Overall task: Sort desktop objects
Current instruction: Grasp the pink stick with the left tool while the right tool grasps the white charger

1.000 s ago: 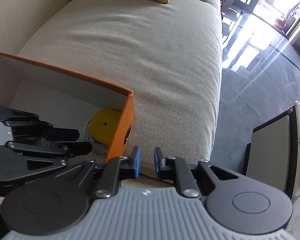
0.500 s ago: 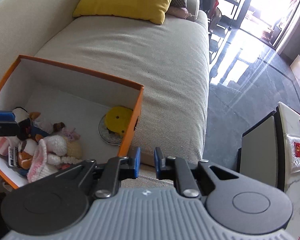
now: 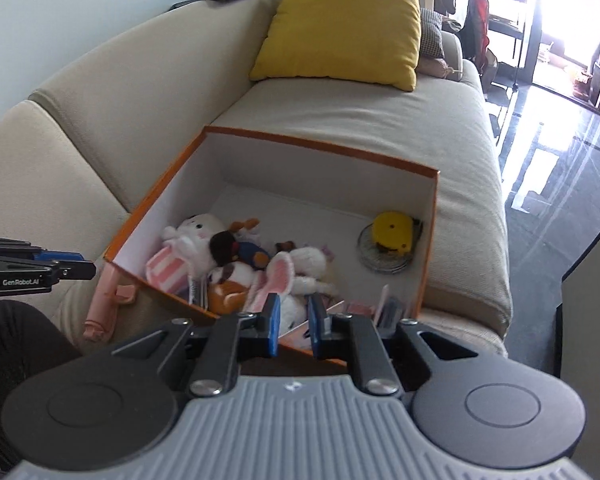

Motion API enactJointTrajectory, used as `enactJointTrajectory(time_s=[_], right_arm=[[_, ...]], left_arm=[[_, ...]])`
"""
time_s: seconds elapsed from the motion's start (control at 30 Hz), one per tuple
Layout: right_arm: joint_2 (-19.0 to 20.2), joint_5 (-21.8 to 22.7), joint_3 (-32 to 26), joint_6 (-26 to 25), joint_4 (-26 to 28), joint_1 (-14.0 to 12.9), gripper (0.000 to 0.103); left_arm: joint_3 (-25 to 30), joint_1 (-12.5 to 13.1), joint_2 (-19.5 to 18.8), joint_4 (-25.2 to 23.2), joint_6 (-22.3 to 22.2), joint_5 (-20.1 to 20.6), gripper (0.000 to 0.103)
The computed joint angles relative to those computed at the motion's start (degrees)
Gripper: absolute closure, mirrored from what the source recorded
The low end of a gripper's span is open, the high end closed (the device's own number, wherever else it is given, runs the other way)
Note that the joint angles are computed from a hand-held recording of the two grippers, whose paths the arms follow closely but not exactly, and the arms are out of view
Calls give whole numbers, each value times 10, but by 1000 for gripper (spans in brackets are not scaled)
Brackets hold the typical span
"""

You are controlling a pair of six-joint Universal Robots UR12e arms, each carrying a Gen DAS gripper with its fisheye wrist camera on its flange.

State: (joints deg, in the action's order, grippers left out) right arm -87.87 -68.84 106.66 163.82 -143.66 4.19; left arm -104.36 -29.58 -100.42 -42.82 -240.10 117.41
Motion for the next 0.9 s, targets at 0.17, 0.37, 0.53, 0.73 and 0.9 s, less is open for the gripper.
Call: enactJointTrajectory(time_s=[0.17, 0.37, 0.53, 0.73, 0.9], right_arm=[[-8, 14, 27, 11, 19, 17, 86], [11, 7, 33, 39, 24, 46, 83], [34, -4, 24, 55, 12, 72, 58], [64, -48, 3, 70, 13, 99, 57], [79, -69, -7, 65, 14, 108, 58]], left_arm=[[-29, -2, 17, -28, -57, -6, 75], [-55, 5, 23, -29, -93, -25, 75], [-72, 3, 25, -2, -110, -23, 72], [-86, 4, 28, 32, -143, -9, 53], [-83, 12, 22, 22, -168, -14, 52]])
